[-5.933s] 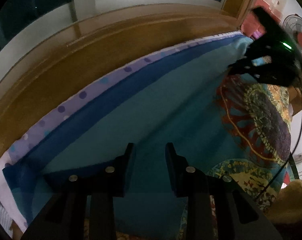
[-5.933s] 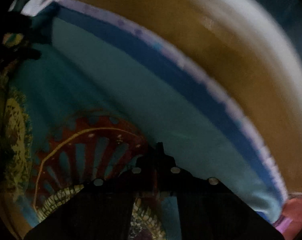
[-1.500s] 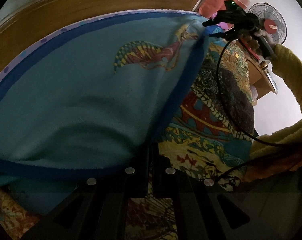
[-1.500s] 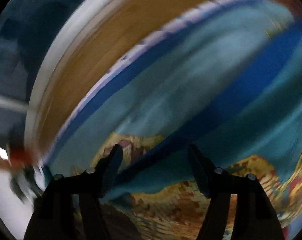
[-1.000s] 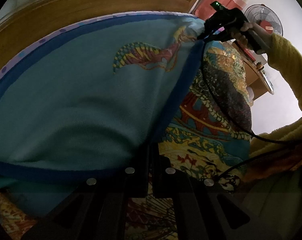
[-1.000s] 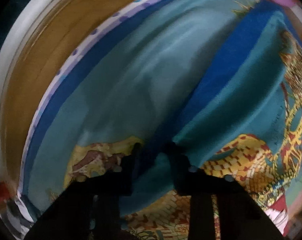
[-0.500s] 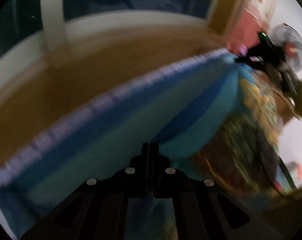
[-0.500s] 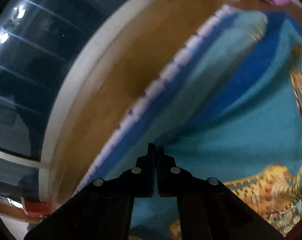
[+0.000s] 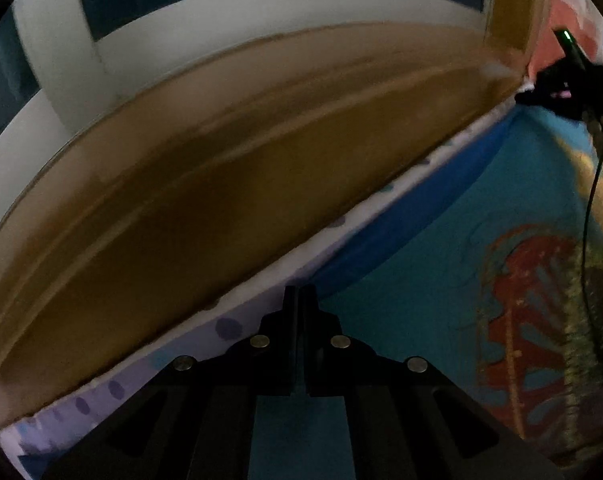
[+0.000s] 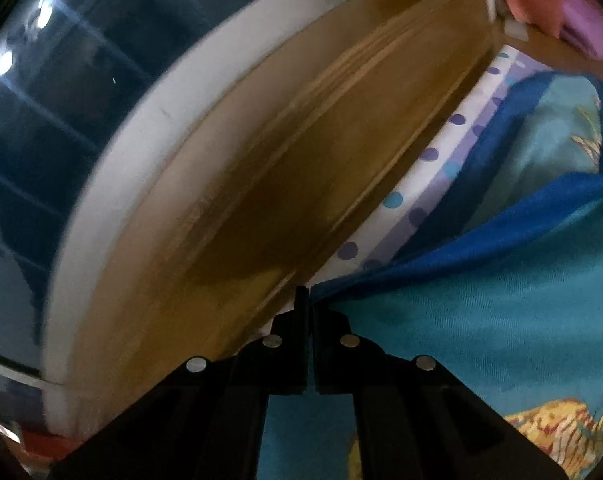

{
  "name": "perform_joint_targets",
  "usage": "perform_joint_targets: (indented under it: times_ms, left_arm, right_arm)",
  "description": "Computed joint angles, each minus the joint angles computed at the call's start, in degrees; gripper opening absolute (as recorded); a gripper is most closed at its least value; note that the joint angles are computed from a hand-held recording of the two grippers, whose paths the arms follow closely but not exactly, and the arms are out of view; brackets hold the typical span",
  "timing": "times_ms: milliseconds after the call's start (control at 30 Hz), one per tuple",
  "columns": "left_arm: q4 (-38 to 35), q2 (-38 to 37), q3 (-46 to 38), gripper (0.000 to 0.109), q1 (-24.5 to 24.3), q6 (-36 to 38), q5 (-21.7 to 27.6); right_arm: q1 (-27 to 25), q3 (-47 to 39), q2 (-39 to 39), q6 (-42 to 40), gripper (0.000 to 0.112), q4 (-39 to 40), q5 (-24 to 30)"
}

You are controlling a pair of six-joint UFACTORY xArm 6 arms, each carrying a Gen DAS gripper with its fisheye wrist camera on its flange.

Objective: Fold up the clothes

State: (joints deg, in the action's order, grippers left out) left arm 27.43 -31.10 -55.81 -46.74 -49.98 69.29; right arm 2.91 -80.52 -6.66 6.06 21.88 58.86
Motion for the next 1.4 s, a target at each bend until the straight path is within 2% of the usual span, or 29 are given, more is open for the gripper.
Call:
perform_joint_targets:
  times_ms: [67,133,200,233,367,500,600,667,700,767,867,933,1000,1100,1200,1267,1367,1400]
  left_arm:
    - [2.78,0.8,-0.42,0.005,-1.53,-0.32,1.56]
    - [4.57,1.5,-1.08,0.013,-2.19,-0.02,3.19]
    - [4.8,1.48,-1.48,0.024,-1.83,0.18,4.09]
    - [3.9,1.0,-1.56,0.024,-1.18,0.39,4.03]
    - [-0.97,-3.58,-1.27,0.024,1.33,1.27,4.11]
    - [-2.25,-8.89,-1.46,0.024,0.91,1.72,7.57]
    - [0.33,-11.93,-2.62,0.024,-2.38,-0.15,12.53]
    - [2.54,-13.05,-3.65,0.024,-5.57,-2.32,16.17]
    - [3.64,-13.51,-4.17,0.024,-7.41,-3.69,18.03]
    - [5.3,-14.11,-4.59,0.024,-12.18,-9.0,20.95]
    - [6.67,-17.08,-3.58,0.024,-19.78,-18.57,24.95]
    - [8.09,-18.41,-4.01,0.024,-26.07,-25.03,30.63]
    - [8.69,-18.26,-5.17,0.024,-34.29,-32.72,37.53]
    - [9.39,-17.38,-8.48,0.024,-45.27,-41.44,47.07]
    - [10.17,-16.73,-10.85,0.024,-53.36,-47.96,54.31]
    - [10.6,-16.45,-12.54,0.024,-60.02,-53.66,59.95]
    - [10.11,-17.06,-14.02,0.024,-73.26,-66.48,69.14]
    - [9.44,-17.26,-14.39,0.024,-77.72,-71.23,71.82]
  right_arm:
    - [1.35,1.75,-0.06,0.07,0.0,-2.74,-1.91]
    - [2.04,5.08,-1.57,-0.48,0.0,-3.25,-5.55]
    - [3.15,6.94,-2.76,-0.57,0.0,-5.63,-7.97]
    - [3.86,7.1,-3.03,-0.49,0.001,-7.64,-8.28]
    - [3.76,6.33,-3.46,-2.58,0.003,-6.78,-7.07]
    - [0.48,4.85,-4.61,-6.42,0.01,0.94,-3.26]
    - [-0.56,4.2,-7.24,-8.09,0.037,-0.39,-0.47]
    - [-1.0,6.41,-11.08,-10.38,0.066,-0.61,-2.33]
    - [-1.4,7.26,-12.7,-11.78,0.071,0.11,-2.89]
    - [-2.42,6.21,-13.11,-14.28,0.074,1.71,-1.27]
    - [-1.44,2.38,-10.14,-12.29,0.074,-0.73,0.54]
    - [-2.9,3.83,-11.65,-13.96,0.074,-0.99,2.55]
    - [-2.04,7.17,-16.03,-17.77,0.074,0.66,6.62]
    - [2.25,12.07,-23.16,-22.18,0.074,2.25,13.21]
    - [8.53,18.9,-33.18,-23.28,0.074,3.03,16.86]
    - [12.38,22.59,-39.83,-21.58,0.074,4.08,19.06]
    - [19.06,27.01,-49.99,-16.97,0.074,4.34,21.87]
    - [22.78,28.53,-53.17,-14.21,0.074,2.52,21.75]
